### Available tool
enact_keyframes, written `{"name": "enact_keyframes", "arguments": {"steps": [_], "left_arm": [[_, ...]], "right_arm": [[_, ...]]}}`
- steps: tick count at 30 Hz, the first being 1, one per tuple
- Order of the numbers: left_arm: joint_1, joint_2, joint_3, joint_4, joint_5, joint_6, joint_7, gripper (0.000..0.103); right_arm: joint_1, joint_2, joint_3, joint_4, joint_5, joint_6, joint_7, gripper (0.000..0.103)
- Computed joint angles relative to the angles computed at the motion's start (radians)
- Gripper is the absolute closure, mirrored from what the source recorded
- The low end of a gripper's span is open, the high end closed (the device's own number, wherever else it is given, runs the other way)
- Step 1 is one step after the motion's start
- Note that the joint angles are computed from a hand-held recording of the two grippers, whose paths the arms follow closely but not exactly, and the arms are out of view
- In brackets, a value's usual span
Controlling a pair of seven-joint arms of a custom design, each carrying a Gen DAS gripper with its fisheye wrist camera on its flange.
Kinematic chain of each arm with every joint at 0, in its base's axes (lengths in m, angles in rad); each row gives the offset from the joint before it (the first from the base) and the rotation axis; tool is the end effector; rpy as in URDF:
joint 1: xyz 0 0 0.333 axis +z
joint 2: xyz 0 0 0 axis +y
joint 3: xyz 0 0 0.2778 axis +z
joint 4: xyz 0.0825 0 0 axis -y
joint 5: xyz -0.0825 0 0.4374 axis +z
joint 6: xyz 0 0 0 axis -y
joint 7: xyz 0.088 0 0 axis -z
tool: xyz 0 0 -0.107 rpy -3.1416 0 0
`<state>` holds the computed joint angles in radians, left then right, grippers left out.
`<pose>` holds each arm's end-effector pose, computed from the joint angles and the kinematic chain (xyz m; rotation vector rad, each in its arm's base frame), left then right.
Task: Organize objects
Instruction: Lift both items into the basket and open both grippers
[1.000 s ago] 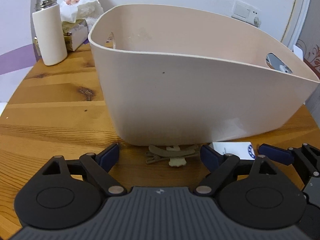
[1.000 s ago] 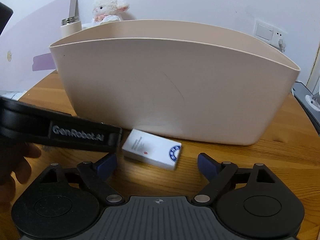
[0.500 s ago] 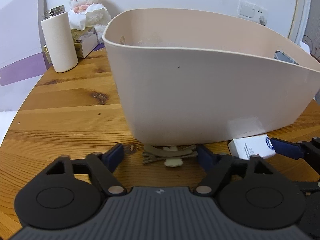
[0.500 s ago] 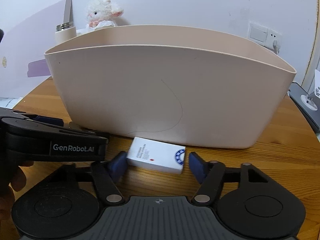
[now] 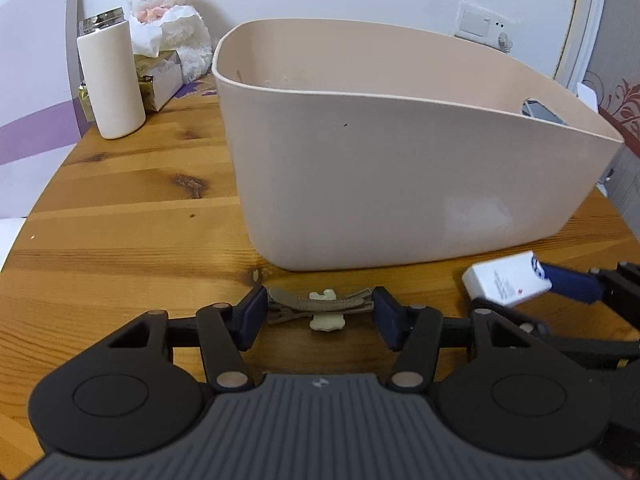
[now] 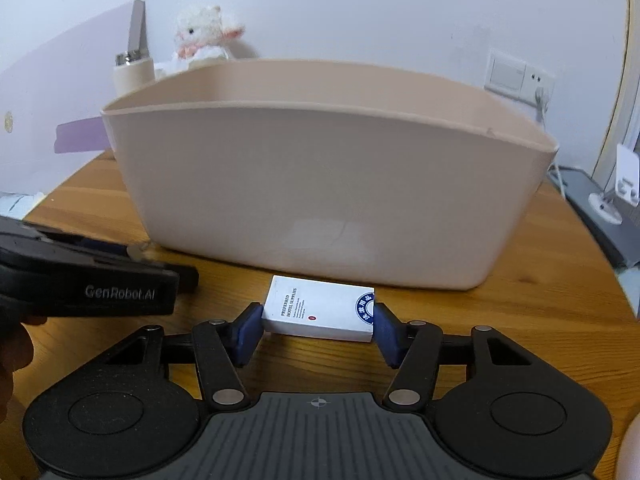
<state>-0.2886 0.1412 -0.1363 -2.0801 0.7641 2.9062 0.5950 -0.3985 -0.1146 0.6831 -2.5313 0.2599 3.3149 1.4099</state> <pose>0.5704 -0.3027 0.3582 -1.6962 1.9256 -0.8213 0.5243 0.1234 0.3337 -1.8450 1.5100 -0.7364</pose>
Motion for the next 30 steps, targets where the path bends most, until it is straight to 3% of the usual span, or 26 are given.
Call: {"name": "enact_keyframes", "arguments": {"steps": [1,3,6,10,16,21,25,30], "left_arm": [[0.000,-0.012,0.001,-0.012,0.006,0.006,-0.002,0.044],[-0.001,-0.045,0.005,-0.036,0.056,0.017,-0.033,0.044],[0.022,-0.097,-0.011,-0.072,0.074,0.044,-0.041,0.044],[0.060,-0.161,-0.042,-0.102,0.131,0.064,-0.077,0.044],[0.128,-0.220,-0.095,-0.098,0.239,0.098,-0.175,0.044],[0.140,-0.182,-0.115,-0.006,0.328,0.065,-0.234,0.044],[0.103,-0.104,-0.100,0.108,0.394,-0.004,-0.253,0.044],[0.036,0.032,-0.063,0.268,0.304,-0.083,-0.125,0.044]], "right_arm": [[0.030,-0.015,-0.028,-0.010,-0.006,0.010,0.005,0.048],[0.041,-0.043,-0.030,-0.025,0.015,0.031,-0.013,0.047],[0.012,-0.091,0.021,-0.044,0.094,0.083,-0.052,0.048],[0.142,-0.113,-0.121,-0.062,0.081,0.138,-0.029,0.048],[0.234,-0.123,-0.230,-0.048,0.114,0.189,-0.063,0.047],[0.242,-0.097,-0.237,0.007,0.198,0.216,-0.177,0.047],[0.236,-0.061,-0.234,0.093,0.300,0.154,-0.272,0.047],[0.138,0.005,-0.107,0.215,0.567,0.110,-0.526,0.048]]}}
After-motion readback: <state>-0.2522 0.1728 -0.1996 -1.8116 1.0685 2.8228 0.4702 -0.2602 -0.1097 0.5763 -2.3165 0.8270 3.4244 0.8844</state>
